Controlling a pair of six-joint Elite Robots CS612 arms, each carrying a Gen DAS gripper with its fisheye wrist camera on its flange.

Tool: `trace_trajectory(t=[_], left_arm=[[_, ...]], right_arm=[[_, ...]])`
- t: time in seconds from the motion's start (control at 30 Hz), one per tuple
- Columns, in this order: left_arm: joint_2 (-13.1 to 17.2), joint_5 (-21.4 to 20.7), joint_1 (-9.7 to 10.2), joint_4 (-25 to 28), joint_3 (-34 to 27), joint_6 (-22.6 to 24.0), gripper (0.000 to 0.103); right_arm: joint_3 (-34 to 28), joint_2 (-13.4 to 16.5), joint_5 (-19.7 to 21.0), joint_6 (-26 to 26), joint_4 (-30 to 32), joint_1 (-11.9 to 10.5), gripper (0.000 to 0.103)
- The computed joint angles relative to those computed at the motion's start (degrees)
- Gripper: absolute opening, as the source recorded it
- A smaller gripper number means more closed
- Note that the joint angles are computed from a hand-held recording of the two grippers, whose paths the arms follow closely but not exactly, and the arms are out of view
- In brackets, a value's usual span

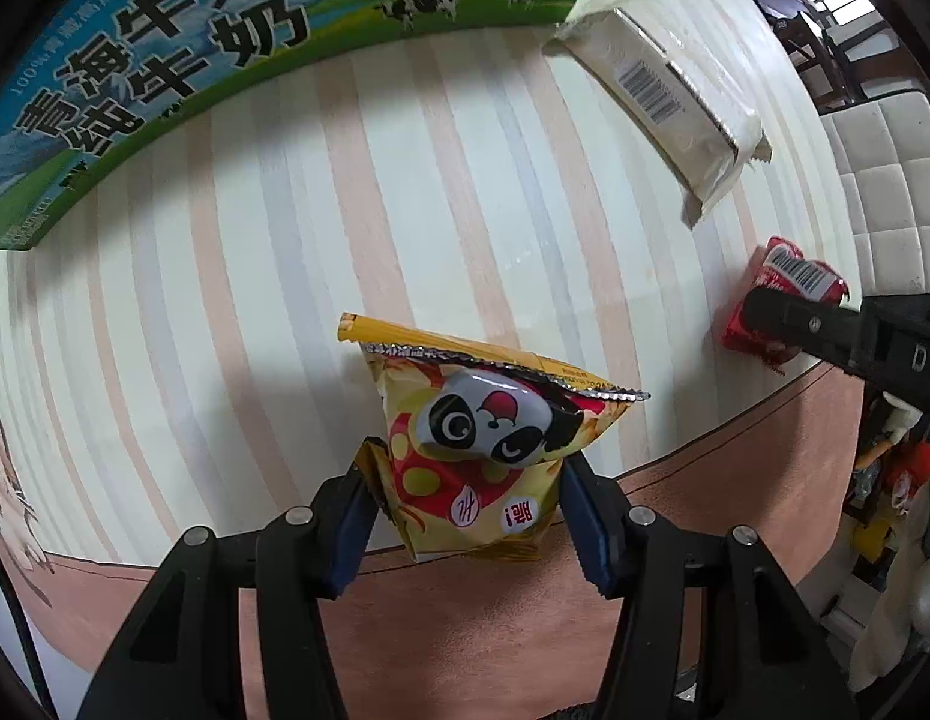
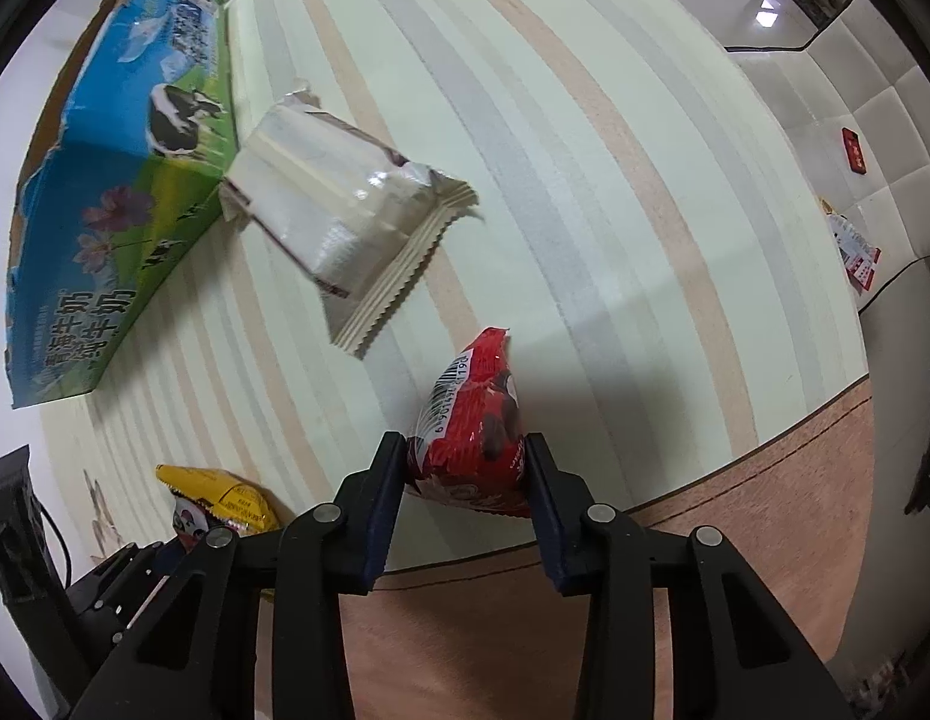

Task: Organize snacks
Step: 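Grasp the yellow panda bag with the left tool while the right tool grasps the red bag, then carry both bags into the box and open both tools to release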

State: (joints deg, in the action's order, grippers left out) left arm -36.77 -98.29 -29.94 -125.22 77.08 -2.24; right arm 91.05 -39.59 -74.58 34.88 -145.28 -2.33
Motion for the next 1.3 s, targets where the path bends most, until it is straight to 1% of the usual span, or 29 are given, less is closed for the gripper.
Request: trace_trajectory(t=[0.2, 0.37, 0.5, 0.63, 0.7, 0.8, 0.9, 0.97, 1.0, 1.03, 1.07, 1.17, 1.23, 1.27, 1.3], left_arm=[[-1.9, -2.8, 1.02, -1.2, 0.3, 0.3, 0.054], [-4.2, -5.2, 2.22, -4.0, 0.6, -0.6, 0.054], [-5.5, -6.7, 3.46, -6.0, -0.1, -1.7, 0.054], [-5.2, -7.9, 5.01, -5.5, -3.9, -2.4, 0.054], [-4.4, -6.5, 5.65, -5.3, -6.6, -2.4, 0.054], [-2.8, -4.5, 6.5, -4.3, -10.6, -2.6, 0.054], [0.0, -1.5, 7.23, -2.4, -16.4, -3.0, 0.054], [2.1, -0.5, 7.82, -0.7, -20.3, -3.5, 0.054], [3.6, 0.3, 8.17, 0.9, -23.2, -4.0, 0.054], [4.9, 0.6, 8.46, 2.0, -25.3, -4.5, 0.054], [5.8, 0.7, 8.77, 3.0, -26.9, -4.8, 0.054], [10.3, 1.5, 9.61, 8.2, -34.7, -5.9, 0.054], [13.0, 1.9, 9.89, 11.7, -39.4, -6.2, 0.054], [14.4, 2.2, 10.04, 13.7, -41.9, -6.5, 0.054], [15.2, 2.4, 10.09, 14.8, -43.2, -6.9, 0.054]], right_arm=[[0.2, -1.4, 3.0, -0.1, -2.5, 0.3, 0.042], [-1.5, -2.6, 4.8, -1.7, -4.3, 0.6, 0.042], [-4.5, -2.9, 6.0, -3.6, -5.3, 1.0, 0.042], [-9.9, -1.8, 7.5, -5.7, -4.6, 1.6, 0.042], [-13.3, -0.6, 7.5, -6.8, -3.7, 1.9, 0.042], [-19.4, 1.9, 6.1, -8.3, -1.3, 2.6, 0.042], [-25.7, 4.9, 5.4, -8.8, 1.6, 2.7, 0.042], [-29.8, 7.0, 4.3, -9.3, 3.9, 2.8, 0.042], [-32.3, 8.2, 4.0, -9.3, 5.3, 2.8, 0.042], [-35.5, 9.9, 4.0, -9.2, 7.2, 2.8, 0.042], [-37.5, 11.0, 3.8, -9.3, 8.5, 2.9, 0.042], [-45.5, 15.1, 2.4, -10.3, 13.4, 3.2, 0.042], [-51.1, 17.9, 1.2, -11.0, 17.0, 3.6, 0.042], [-54.9, 19.9, 0.8, -11.5, 19.3, 3.8, 0.042], [-57.3, 21.1, 0.6, -11.7, 20.7, 3.9, 0.042]])
